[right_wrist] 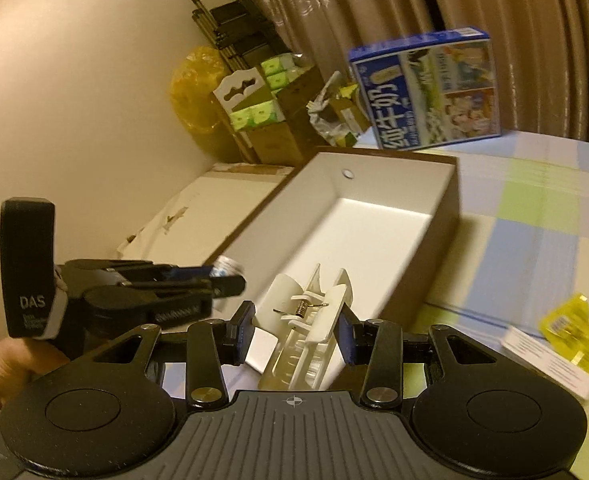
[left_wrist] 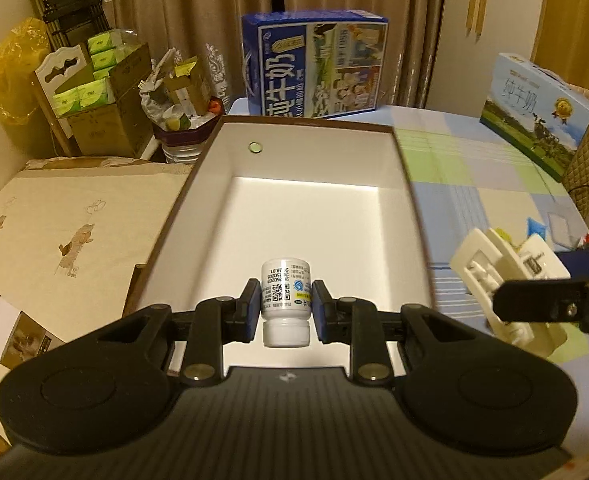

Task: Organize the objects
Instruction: 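Carry the pill bottle and clip into the open box with both tools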

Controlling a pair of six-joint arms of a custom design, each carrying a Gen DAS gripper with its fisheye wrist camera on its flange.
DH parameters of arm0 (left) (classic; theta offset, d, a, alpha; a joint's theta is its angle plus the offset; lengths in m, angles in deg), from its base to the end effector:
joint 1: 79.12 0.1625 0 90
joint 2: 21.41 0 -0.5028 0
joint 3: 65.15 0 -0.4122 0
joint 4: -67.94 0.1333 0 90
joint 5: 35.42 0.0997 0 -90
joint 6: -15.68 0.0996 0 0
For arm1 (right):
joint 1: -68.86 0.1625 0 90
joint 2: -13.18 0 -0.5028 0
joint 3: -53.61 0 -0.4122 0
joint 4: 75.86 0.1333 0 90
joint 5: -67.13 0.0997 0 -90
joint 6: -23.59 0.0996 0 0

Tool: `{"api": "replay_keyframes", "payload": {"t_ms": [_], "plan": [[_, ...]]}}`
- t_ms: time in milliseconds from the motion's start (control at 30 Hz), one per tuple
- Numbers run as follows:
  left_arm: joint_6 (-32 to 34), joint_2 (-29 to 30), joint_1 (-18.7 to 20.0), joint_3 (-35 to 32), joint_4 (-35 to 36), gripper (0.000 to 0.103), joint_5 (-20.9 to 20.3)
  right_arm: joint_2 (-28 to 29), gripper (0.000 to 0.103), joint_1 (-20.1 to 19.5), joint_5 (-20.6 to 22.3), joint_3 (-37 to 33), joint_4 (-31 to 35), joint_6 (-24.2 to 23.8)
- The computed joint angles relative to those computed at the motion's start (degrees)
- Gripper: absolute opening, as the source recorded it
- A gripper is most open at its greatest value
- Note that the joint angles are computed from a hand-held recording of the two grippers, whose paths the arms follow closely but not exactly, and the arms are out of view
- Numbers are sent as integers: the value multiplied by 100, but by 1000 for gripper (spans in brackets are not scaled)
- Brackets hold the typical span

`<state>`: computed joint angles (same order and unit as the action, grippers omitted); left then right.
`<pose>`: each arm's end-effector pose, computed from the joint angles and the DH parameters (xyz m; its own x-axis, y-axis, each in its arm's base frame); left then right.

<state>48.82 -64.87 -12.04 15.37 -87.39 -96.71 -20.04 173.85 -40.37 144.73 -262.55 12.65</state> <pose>-0.1537 -0.8286 0.2302 -0.5631 0.5540 -0.6132 0.7773 0.6071 -0.1653 0.3008 -0.7237 0.0772 -0.9141 -0.2064 0.3490 -0.3820 0.7270 -0.5706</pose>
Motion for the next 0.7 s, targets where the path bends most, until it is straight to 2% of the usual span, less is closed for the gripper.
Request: {"api": "replay_keyframes", "payload": {"t_ms": [267, 567, 700], "plan": [[126, 532, 316, -1048, 1058, 23, 63, 698, 39, 7, -564, -1014, 771, 226], [100, 1074, 545, -1933, 2280, 23, 356, 1029, 39, -78, -871, -1489, 1424, 186], [155, 1235, 596, -2196, 2606, 23, 466, 1131, 39, -98, -1004, -1660, 1643, 127]]}}
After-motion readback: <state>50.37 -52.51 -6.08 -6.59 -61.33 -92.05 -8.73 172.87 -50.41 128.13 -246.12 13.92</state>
